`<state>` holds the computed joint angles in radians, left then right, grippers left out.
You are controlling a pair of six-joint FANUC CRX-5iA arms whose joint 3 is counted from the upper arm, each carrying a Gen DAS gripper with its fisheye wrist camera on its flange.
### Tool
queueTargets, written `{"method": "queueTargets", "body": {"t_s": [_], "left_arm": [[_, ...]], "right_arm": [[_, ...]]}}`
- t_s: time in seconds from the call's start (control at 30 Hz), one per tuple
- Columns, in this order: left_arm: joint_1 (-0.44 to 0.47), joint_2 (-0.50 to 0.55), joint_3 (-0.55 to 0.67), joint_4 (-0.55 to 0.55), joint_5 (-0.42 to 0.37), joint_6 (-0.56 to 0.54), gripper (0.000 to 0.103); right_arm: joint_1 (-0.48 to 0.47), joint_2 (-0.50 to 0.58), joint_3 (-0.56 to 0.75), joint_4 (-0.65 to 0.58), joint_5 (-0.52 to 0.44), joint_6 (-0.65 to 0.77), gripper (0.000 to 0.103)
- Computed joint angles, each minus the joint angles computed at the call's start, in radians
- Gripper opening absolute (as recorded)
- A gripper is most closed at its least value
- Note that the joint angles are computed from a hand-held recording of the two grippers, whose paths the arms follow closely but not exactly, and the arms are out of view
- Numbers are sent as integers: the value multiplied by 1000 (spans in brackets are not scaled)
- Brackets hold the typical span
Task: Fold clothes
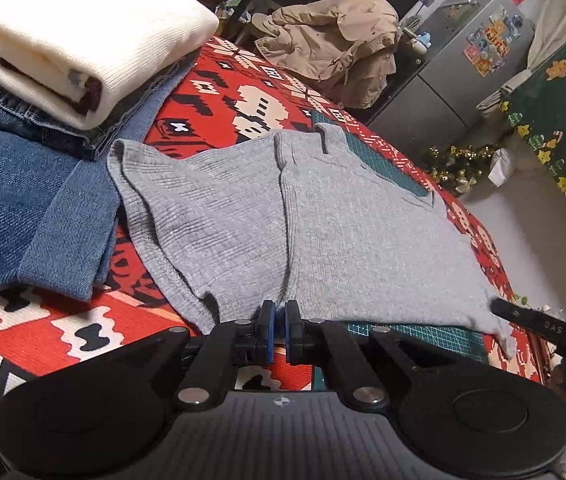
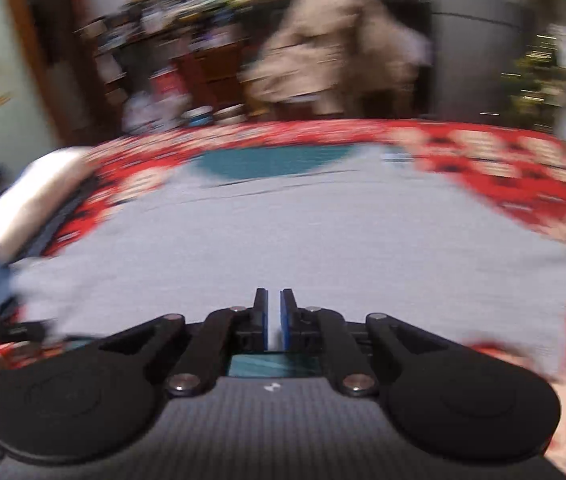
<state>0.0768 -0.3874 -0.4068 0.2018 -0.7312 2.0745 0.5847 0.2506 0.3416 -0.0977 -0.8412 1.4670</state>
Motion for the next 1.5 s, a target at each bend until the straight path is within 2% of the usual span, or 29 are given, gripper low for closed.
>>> {"method": "queueTargets", "body": {"t_s": [0.13, 0.3, 0.37, 0.43, 0.63, 0.73, 0.83, 0.87, 0.93, 1.03, 1.17, 1.27, 1.37, 1.43, 1.5], "left_arm": [[-6, 10, 18, -22, -18, 29, 6], [-19, 29, 60, -74, -62, 71, 7], [-26, 35, 81, -104, -89, 92, 7], [-30, 37, 92, -120, -106, 106, 3], [-35, 46, 116, -144, -141, 124, 3], [-36, 47, 121, -148, -150, 124, 3], [-35, 46, 123, -149, -156, 123, 3], [-35, 45, 123, -149, -159, 123, 3], [-36, 45, 133, -156, -173, 130, 3], [-36, 29, 141, -167, -193, 132, 3], [-53, 20, 182, -222, -253, 143, 3], [-68, 15, 205, -275, -285, 172, 7], [-75, 25, 220, -318, -295, 225, 19], [-93, 40, 238, -362, -305, 284, 27], [-141, 71, 284, -459, -345, 377, 30]], "right_arm": [[-77, -7, -57, 107, 37, -117, 9], [-143, 15, -48, 58, 33, -75, 9], [-158, 24, -44, 40, 23, -69, 5], [-164, 24, -46, 20, 28, -72, 4], [-164, 36, -8, -20, 44, -52, 6], [-158, 92, 69, -36, 40, -26, 6], [-158, 166, 155, -39, -3, -41, 5], [-153, 176, 153, -14, 6, -53, 2], [-158, 182, 154, -12, 13, -65, 1], [-165, 154, 116, 6, 40, -102, 6], [-173, 97, 64, -15, 53, -75, 9], [-173, 59, 42, -66, 32, -27, 9], [-167, 23, 23, -120, 14, 20, 9], [-157, 6, 15, -154, 10, 49, 9], [-148, -4, 17, -193, 1, 85, 10]]}}
